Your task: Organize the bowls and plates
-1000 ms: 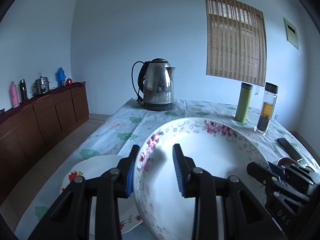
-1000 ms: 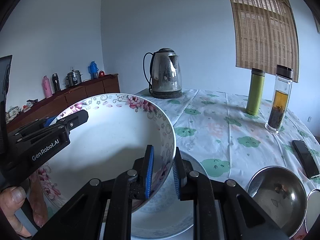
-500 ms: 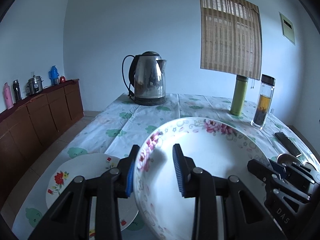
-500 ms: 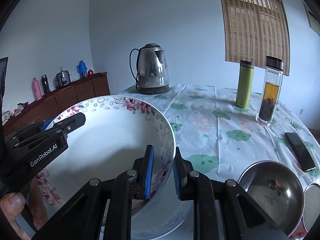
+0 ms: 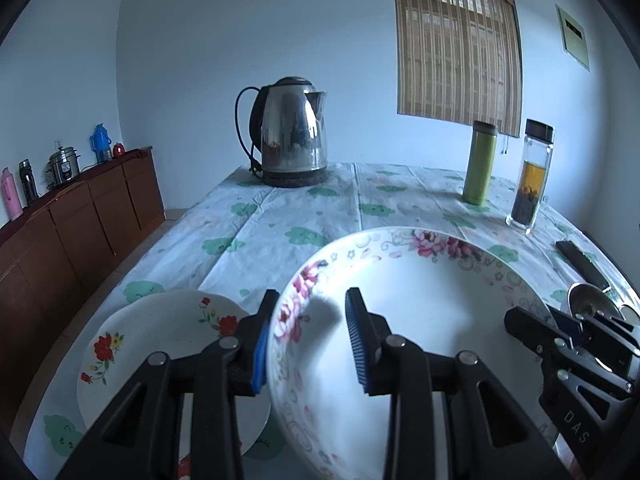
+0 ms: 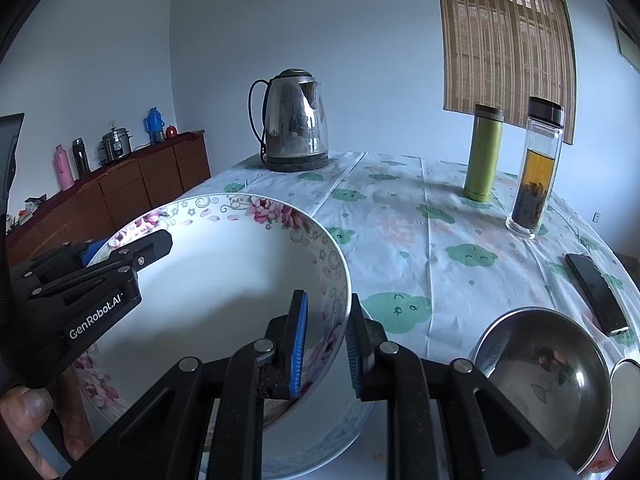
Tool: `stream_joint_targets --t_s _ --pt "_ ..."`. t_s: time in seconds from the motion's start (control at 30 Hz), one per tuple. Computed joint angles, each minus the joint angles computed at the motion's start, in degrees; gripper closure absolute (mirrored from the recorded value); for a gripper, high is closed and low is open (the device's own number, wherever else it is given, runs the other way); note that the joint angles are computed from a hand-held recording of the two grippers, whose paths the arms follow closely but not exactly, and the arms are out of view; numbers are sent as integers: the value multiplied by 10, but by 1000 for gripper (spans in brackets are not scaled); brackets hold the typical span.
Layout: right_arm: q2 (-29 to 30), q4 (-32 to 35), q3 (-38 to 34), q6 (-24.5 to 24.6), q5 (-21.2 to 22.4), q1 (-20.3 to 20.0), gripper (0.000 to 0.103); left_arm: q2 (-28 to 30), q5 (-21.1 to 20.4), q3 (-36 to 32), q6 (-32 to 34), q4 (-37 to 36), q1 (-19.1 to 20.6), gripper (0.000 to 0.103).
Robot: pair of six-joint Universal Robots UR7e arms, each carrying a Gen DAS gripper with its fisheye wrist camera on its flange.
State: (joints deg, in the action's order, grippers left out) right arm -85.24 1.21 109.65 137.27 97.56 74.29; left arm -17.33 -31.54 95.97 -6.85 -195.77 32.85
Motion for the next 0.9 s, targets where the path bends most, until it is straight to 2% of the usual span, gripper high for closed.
stream_joint_targets --t_s 0.9 --pt "9 -3 -6 5 32 1 83 4 -12 -7 -8 45 5 71"
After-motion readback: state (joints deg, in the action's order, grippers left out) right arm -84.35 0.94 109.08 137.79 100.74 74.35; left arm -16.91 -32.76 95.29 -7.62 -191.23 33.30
